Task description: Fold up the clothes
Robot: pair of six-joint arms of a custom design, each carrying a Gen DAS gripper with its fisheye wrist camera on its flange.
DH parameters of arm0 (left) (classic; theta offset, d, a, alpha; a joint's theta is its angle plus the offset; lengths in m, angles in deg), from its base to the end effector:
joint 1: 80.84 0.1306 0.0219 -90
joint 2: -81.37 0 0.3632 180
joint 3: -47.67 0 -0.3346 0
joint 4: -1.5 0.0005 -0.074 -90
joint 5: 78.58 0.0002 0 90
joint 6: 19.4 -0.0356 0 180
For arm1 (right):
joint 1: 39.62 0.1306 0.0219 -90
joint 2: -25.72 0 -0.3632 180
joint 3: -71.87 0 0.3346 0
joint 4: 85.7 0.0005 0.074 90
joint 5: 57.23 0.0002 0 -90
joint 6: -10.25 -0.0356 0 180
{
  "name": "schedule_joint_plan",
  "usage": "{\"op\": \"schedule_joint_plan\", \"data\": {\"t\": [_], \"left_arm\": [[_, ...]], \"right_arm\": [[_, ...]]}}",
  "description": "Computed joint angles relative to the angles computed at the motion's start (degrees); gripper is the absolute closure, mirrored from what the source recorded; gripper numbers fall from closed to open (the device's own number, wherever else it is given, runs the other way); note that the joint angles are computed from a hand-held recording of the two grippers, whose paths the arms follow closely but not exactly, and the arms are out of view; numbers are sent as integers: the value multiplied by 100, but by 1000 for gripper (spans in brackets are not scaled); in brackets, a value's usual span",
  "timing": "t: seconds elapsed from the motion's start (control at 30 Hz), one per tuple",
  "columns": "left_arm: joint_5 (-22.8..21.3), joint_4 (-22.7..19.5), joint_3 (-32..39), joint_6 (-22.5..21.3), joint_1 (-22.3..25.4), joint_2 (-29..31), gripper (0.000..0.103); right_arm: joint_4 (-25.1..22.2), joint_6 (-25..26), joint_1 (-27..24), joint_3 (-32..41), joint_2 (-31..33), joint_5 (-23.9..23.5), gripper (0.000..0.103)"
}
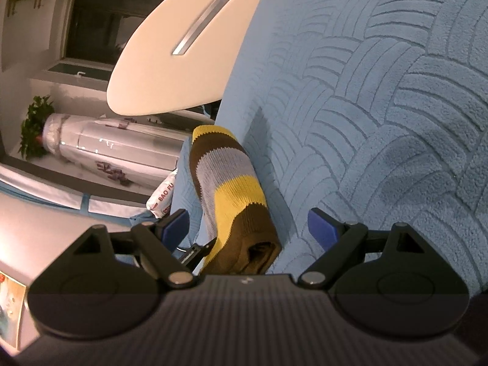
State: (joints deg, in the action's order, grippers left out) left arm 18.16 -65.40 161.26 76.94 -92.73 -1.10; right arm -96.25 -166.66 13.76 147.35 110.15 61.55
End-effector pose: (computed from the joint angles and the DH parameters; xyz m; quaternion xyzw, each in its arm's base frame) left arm 0.4491 -0.0993 0.4983 0.0652 0.9385 -0.1077 0.3215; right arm 0.2625 0.3236 0.4047 0.3655 0.7160 0.4569 0.3808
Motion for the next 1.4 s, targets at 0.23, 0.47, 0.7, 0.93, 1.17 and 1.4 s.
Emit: {"op": "schedule_joint_plan", "data": {"t": [0.23, 0.47, 0.7, 0.93, 1.17, 1.4], "left_arm": [[653, 604, -387, 15, 318, -472, 3], [1274, 1073, -682, 462, 614, -608, 0], [1331, 807, -768, 704, 770, -372, 0], [1501, 685, -709, 661, 762, -284, 0], [1961, 841, -830, 618, 756, -329, 0], [1963, 807, -851, 632, 747, -322, 0]], "right_arm": [[18, -60, -12, -4, 35, 2, 15], [36, -120, -23, -8, 71, 3, 15], [38, -219, -11, -34, 49, 52, 15], [-25, -259, -7, -17, 41, 59, 15], [-48, -285, -1, -28, 25, 65, 15], [-52, -285, 9, -41, 14, 73, 15]]}}
